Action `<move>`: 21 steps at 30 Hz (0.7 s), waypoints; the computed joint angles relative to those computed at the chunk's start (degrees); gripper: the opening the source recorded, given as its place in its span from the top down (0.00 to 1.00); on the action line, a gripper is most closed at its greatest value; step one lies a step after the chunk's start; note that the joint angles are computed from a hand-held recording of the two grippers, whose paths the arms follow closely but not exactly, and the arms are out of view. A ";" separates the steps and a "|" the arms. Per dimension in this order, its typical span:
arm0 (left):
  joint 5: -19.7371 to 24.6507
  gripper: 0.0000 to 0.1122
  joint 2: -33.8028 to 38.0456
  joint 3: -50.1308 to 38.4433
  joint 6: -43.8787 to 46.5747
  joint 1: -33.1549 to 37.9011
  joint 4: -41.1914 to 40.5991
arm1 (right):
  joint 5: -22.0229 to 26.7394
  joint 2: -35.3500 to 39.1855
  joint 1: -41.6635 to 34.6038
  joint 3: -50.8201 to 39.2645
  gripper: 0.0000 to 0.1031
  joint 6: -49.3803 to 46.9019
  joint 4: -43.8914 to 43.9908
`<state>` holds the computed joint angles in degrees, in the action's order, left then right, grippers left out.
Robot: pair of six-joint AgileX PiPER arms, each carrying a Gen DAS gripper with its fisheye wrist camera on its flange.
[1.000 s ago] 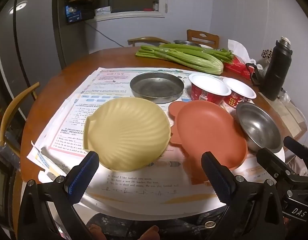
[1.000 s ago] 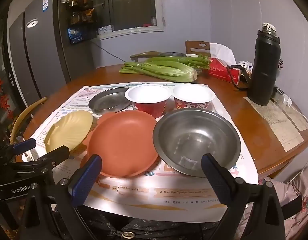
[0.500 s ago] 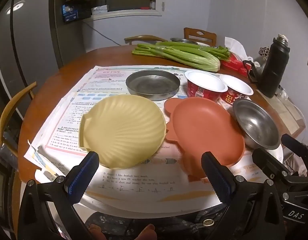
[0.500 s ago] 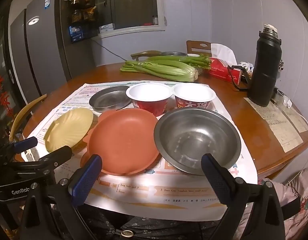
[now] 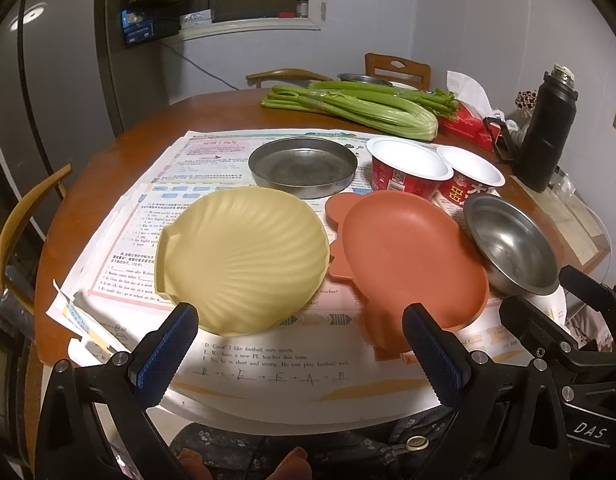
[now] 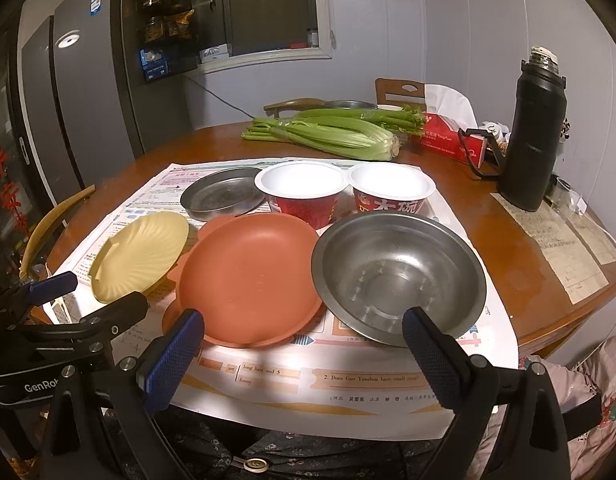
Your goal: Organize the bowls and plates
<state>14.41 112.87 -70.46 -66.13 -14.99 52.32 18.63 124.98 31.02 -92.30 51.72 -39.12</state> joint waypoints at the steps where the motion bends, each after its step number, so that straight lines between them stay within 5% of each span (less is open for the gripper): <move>1: -0.09 0.10 -0.04 0.09 -0.21 0.03 0.23 | -0.01 -0.01 -0.03 -0.06 0.03 -0.17 0.16; 21: -0.79 0.10 0.43 -0.15 2.01 0.48 -1.85 | -0.63 0.59 -0.14 -0.68 0.04 -3.58 3.61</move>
